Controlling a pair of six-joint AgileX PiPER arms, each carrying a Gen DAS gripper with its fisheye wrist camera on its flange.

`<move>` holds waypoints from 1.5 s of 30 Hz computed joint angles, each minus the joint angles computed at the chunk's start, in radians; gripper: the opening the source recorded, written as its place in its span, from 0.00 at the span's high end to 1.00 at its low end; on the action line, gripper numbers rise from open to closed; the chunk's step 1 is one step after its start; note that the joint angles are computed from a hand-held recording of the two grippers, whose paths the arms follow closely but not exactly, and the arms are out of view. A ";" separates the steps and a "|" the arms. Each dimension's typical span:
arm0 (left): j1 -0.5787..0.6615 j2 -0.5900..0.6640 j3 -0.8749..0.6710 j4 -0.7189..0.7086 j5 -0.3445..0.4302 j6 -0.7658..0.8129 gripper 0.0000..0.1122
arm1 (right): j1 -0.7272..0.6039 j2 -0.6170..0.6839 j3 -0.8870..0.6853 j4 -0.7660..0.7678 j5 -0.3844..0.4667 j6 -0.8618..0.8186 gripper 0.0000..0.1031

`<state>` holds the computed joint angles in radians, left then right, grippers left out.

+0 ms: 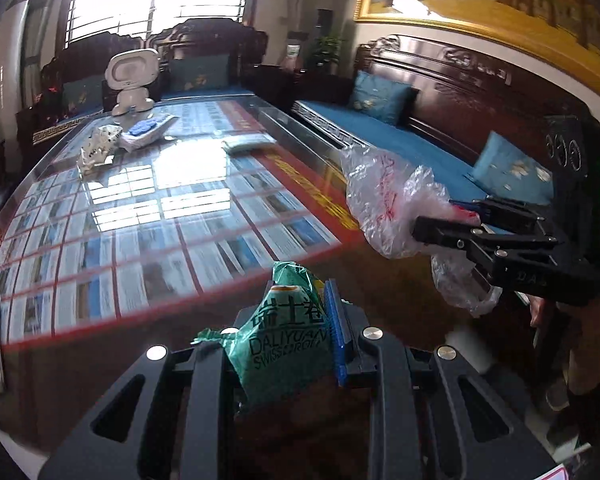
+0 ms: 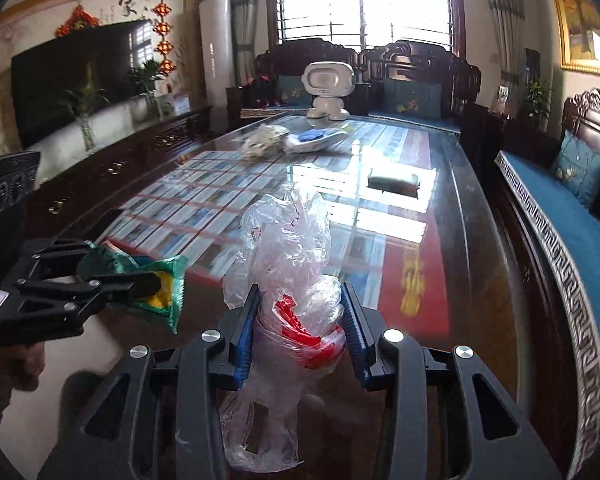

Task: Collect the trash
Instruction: 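Carry both items down into the yellow bin and open both grippers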

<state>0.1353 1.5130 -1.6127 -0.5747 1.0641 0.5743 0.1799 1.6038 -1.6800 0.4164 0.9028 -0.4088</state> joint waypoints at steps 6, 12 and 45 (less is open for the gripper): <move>0.030 -0.299 0.379 -0.058 -0.019 0.095 0.78 | -0.075 -0.367 0.476 0.155 -0.069 -0.085 0.63; 0.044 -0.428 0.706 -0.092 -0.026 0.154 0.78 | 0.029 -0.580 0.835 -0.004 -0.161 0.117 0.63; -0.178 -0.163 1.100 0.159 -0.442 -0.049 0.17 | 0.326 -0.408 1.186 -0.267 -0.415 0.505 0.62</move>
